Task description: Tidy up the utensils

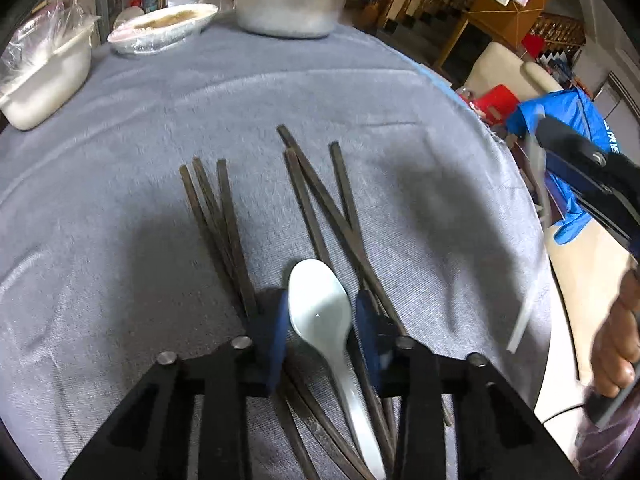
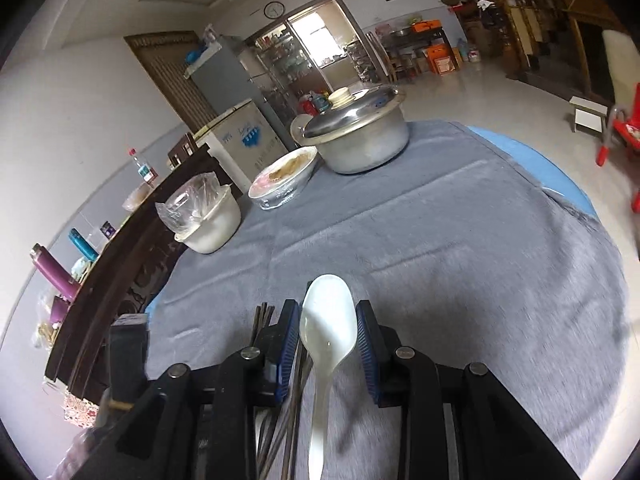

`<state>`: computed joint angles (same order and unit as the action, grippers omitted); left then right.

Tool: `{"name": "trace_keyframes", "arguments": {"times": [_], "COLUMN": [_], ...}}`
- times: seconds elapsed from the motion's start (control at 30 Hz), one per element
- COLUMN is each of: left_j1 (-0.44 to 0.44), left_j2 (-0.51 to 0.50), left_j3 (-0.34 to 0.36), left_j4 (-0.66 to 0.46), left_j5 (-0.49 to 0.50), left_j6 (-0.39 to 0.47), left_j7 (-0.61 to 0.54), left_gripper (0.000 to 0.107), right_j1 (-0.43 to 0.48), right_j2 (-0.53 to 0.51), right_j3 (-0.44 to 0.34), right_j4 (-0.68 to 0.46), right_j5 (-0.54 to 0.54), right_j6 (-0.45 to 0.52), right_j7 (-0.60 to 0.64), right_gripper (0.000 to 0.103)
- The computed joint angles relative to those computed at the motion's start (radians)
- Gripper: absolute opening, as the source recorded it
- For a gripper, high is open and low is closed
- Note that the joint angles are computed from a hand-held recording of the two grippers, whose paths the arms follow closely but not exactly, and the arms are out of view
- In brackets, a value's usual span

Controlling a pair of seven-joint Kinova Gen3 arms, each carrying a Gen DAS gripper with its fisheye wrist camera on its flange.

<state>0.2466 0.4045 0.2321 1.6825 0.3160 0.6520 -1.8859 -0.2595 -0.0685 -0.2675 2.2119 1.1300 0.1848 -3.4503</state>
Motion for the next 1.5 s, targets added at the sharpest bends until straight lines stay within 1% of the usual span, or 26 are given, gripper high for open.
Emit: {"name": "trace_keyframes", "arguments": {"times": [0.07, 0.1, 0.17, 0.2, 0.27, 0.3, 0.37, 0.4, 0.5, 0.57, 0.6, 0.63, 0.7, 0.77, 0.8, 0.9, 1.0, 1.03, 1.1, 1.17, 1.3, 1.37, 1.4, 1.43, 1.47, 1.5], "left_j1": [-0.015, -0.003, 0.012, 0.034, 0.036, 0.02, -0.011, -0.031, -0.045, -0.065, -0.054, -0.055, -0.074, -0.132, -0.154, -0.254, -0.306, -0.346, -0.388, -0.429, -0.413, -0.371, -0.332, -0.299, -0.262, -0.235], "left_j2": [0.003, 0.005, 0.0, -0.018, -0.037, -0.059, -0.09, -0.125, -0.233, -0.326, -0.371, -0.414, -0.501, -0.592, -0.639, -0.709, -0.779, -0.803, -0.822, -0.84, -0.827, -0.829, -0.823, -0.823, -0.828, -0.839], "left_j3": [0.022, 0.007, -0.005, -0.014, -0.015, -0.006, 0.01, 0.019, 0.011, 0.026, 0.015, 0.023, 0.063, 0.141, 0.18, 0.319, 0.39, 0.435, 0.487, 0.531, 0.52, 0.481, 0.442, 0.41, 0.373, 0.343], "left_j4": [0.005, -0.003, 0.005, 0.021, 0.039, 0.057, 0.079, 0.104, 0.19, 0.253, 0.287, 0.32, 0.39, 0.463, 0.505, 0.578, 0.641, 0.657, 0.69, 0.7, 0.719, 0.722, 0.728, 0.733, 0.741, 0.747], "left_j5": [-0.011, -0.005, -0.009, -0.017, -0.02, -0.004, 0.034, 0.067, 0.166, 0.228, 0.235, 0.25, 0.241, 0.209, 0.184, 0.107, 0.087, 0.084, 0.072, 0.058, 0.004, -0.025, -0.041, -0.056, -0.07, -0.082], "left_j6": [-0.015, -0.006, -0.022, -0.036, -0.065, -0.075, -0.094, -0.12, -0.22, -0.287, -0.327, -0.362, -0.44, -0.517, -0.558, -0.628, -0.653, -0.669, -0.711, -0.708, -0.659, -0.629, -0.617, -0.611, -0.608, -0.601], "left_j7": [0.009, 0.005, 0.007, 0.031, 0.045, 0.038, 0.018, 0.003, -0.042, -0.072, -0.065, -0.066, -0.019, 0.062, 0.103, 0.225, 0.301, 0.319, 0.351, 0.379, 0.422, 0.445, 0.451, 0.46, 0.468, 0.478], "left_gripper": [0.033, 0.032, 0.032, 0.032, 0.032, 0.032, 0.032, 0.032, 0.032, 0.032, 0.032, 0.032, 0.032, 0.032, 0.032, 0.032, 0.032, 0.032, 0.032, 0.032, 0.033, 0.033, 0.034, 0.036, 0.04, 0.049], "right_j1": [-0.009, -0.022, -0.061, -0.071, -0.093, -0.117, -0.207, -0.253, -0.384, -0.409, -0.41, -0.404, -0.399, -0.416, -0.441, -0.523, -0.577, -0.59, -0.623, -0.655, -0.702, -0.718, -0.729, -0.73, -0.738, -0.747], "right_j2": [-0.012, -0.015, -0.023, -0.032, -0.063, -0.071, -0.101, -0.118, -0.154, -0.161, -0.157, -0.152, -0.14, -0.117, -0.1, -0.071, -0.016, -0.005, 0.012, 0.021, 0.007, -0.011, -0.021, -0.024, -0.029, -0.033], "right_j3": [-0.028, -0.037, -0.041, -0.041, -0.058, -0.054, -0.036, -0.032, -0.024, -0.082, -0.12, -0.166, -0.254, -0.32, -0.337, -0.308, -0.313, -0.304, -0.294, -0.281, -0.246, -0.241, -0.235, -0.246, -0.254, -0.265], "right_j4": [0.017, 0.027, 0.042, 0.051, 0.074, 0.082, 0.1, 0.11, 0.133, 0.147, 0.153, 0.156, 0.153, 0.155, 0.153, 0.162, 0.15, 0.148, 0.148, 0.148, 0.162, 0.176, 0.185, 0.189, 0.196, 0.204], "right_j5": [0.063, 0.102, 0.17, 0.202, 0.266, 0.301, 0.362, 0.386, 0.469, 0.521, 0.547, 0.558, 0.549, 0.549, 0.541, 0.55, 0.509, 0.505, 0.494, 0.477, 0.442, 0.428, 0.426, 0.419, 0.413, 0.408], "right_j6": [0.037, 0.059, 0.095, 0.094, 0.109, 0.129, 0.196, 0.237, 0.359, 0.44, 0.481, 0.521, 0.603, 0.684, 0.725, 0.762, 0.821, 0.822, 0.838, 0.846, 0.817, 0.793, 0.784, 0.792, 0.809, 0.834], "right_j7": [-0.073, -0.114, -0.195, -0.236, -0.317, -0.358, -0.439, -0.48, -0.602, -0.683, -0.721, -0.743, -0.746, -0.756, -0.749, -0.777, -0.749, -0.746, -0.748, -0.754, -0.772, -0.781, -0.792, -0.801, -0.817, -0.842], "right_gripper": [0.031, 0.031, 0.031, 0.031, 0.031, 0.031, 0.031, 0.031, 0.031, 0.031, 0.031, 0.031, 0.031, 0.032, 0.032, 0.032, 0.032, 0.032, 0.032, 0.032, 0.034, 0.034, 0.04, 0.049, 0.054, 0.058]}}
